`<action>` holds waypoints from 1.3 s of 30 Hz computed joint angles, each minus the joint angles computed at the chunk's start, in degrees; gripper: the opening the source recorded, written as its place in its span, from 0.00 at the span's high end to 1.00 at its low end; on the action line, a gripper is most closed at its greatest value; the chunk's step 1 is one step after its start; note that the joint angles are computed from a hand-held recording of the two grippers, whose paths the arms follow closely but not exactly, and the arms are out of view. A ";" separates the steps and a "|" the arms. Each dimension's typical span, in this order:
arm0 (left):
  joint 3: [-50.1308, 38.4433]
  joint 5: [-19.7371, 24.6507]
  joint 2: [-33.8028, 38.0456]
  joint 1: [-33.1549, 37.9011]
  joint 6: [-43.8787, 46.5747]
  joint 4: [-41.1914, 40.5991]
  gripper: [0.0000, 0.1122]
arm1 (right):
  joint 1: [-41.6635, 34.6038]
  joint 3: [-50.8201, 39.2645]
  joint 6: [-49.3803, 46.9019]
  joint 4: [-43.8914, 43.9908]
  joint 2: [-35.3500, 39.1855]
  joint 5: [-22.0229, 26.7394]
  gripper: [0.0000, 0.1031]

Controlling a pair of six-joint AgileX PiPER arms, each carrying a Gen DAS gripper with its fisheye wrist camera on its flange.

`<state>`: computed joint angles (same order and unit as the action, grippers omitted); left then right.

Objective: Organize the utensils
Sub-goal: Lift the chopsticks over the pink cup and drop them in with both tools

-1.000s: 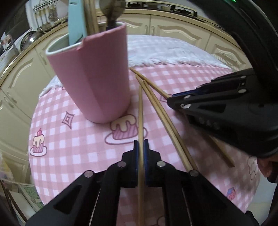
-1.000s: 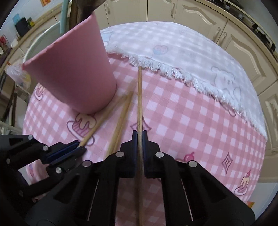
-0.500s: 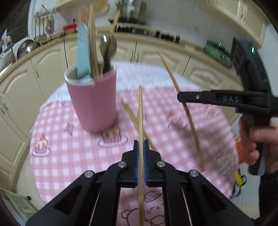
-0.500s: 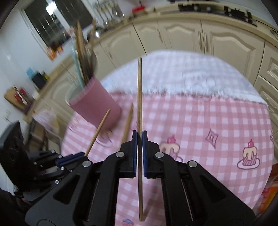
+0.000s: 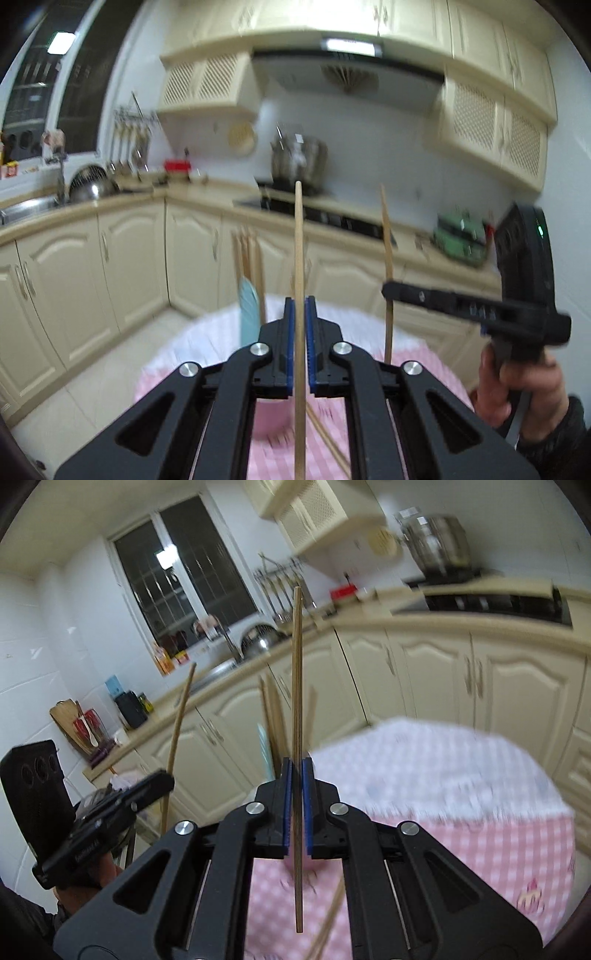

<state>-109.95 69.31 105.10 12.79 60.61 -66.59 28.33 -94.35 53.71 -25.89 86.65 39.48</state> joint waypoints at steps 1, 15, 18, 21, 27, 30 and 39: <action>-1.58 -0.36 0.58 0.17 -0.82 -1.12 0.96 | 0.06 -2.18 -0.38 -0.61 1.36 0.01 0.95; -10.03 -16.58 7.77 -7.57 -1.60 -7.83 0.96 | -1.00 -24.17 -6.19 -2.03 15.59 3.52 0.95; -6.26 -21.11 7.29 -9.72 2.04 -8.69 0.96 | -1.19 -23.80 -5.82 -2.19 16.05 2.99 0.95; -4.05 -23.97 7.54 -11.32 3.83 -8.66 0.96 | -1.06 -23.59 -5.40 -2.47 16.61 2.89 0.95; -2.14 -26.38 9.13 -12.29 6.08 -9.19 0.96 | -0.99 -23.71 -5.08 -2.73 18.05 2.25 0.95; -1.44 -26.78 9.54 -12.33 6.68 -9.26 0.96 | -1.17 -22.96 -4.55 -2.95 18.51 1.49 0.95; -0.09 -24.89 9.56 -11.04 6.10 -6.73 0.58 | -2.66 -21.03 -5.90 2.49 19.10 2.03 0.91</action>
<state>-110.05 44.42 114.66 1.75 66.71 -73.32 25.67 -115.38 47.81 -23.40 105.75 41.51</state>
